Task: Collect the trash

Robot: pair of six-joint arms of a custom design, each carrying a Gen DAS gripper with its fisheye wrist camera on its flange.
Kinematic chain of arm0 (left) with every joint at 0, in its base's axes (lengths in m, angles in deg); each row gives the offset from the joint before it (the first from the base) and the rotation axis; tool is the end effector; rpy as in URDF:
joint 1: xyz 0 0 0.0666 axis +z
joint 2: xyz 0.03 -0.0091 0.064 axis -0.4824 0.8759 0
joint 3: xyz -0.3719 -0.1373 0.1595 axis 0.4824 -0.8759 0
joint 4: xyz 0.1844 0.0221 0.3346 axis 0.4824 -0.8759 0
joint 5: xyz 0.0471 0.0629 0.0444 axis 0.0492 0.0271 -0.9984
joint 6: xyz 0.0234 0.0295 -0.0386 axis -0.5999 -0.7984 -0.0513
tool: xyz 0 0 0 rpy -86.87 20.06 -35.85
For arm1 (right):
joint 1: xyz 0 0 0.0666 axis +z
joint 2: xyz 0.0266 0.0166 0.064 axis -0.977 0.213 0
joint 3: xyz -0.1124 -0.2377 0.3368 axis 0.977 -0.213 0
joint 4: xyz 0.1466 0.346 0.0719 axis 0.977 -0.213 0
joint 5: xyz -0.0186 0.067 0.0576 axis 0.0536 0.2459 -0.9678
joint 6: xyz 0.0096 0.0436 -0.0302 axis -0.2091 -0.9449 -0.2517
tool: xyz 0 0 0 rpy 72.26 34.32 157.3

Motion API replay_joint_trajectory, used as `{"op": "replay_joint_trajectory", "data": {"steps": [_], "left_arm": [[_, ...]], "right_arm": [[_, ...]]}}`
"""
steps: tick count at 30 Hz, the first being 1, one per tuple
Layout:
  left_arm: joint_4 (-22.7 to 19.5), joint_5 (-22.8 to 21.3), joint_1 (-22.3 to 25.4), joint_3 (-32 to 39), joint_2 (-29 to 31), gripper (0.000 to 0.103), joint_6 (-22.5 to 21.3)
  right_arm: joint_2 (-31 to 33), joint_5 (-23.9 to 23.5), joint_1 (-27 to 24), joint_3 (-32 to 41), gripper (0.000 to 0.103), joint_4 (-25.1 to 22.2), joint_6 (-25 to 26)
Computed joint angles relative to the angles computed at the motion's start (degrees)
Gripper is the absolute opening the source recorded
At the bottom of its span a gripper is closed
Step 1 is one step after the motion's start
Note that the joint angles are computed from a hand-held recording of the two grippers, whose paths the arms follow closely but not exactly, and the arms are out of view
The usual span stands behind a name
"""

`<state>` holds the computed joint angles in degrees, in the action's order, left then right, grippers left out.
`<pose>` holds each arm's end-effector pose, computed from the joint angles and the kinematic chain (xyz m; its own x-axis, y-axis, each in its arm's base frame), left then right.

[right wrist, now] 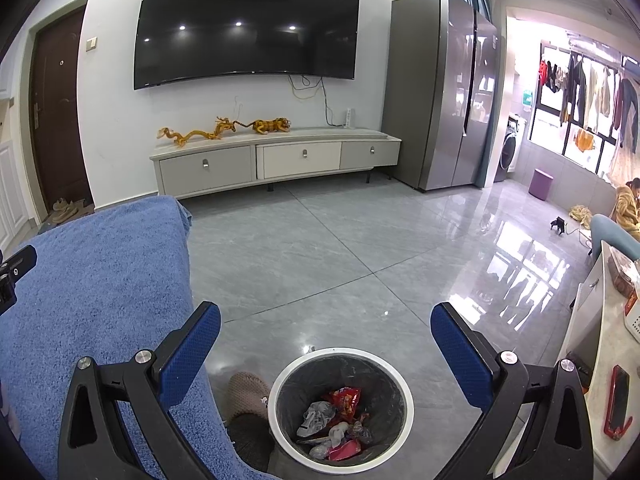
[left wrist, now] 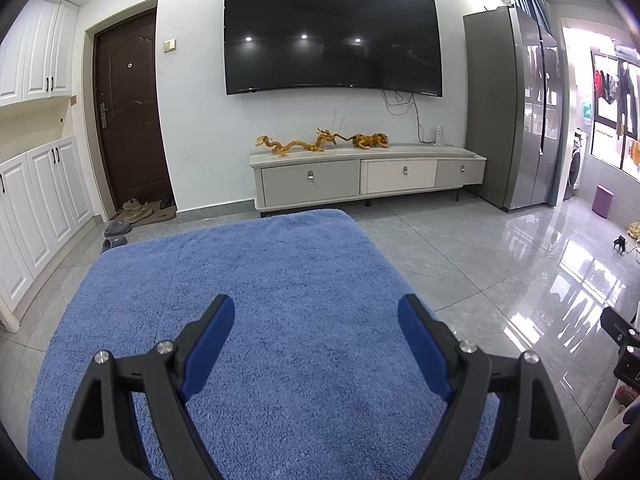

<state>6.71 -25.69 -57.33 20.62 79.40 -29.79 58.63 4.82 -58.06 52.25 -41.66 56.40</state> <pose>0.4923 -0.2368 0.4983 -0.4311 -0.2254 -0.8737 -0.5199 0.8534 0.0365 0.6061 0.2127 0.4945 -0.5094 -0.2201 -0.8319 -0.2851 0.9553 -0.0782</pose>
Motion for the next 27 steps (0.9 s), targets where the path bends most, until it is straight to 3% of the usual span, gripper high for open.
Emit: {"op": "replay_joint_trajectory", "data": {"steps": [27], "left_arm": [[0.3, 2.2, 0.2, 0.1, -0.1, 0.083, -0.6]], "right_arm": [[-0.5, 1.0, -0.1, -0.6, 0.103, 0.5, -0.1]]}}
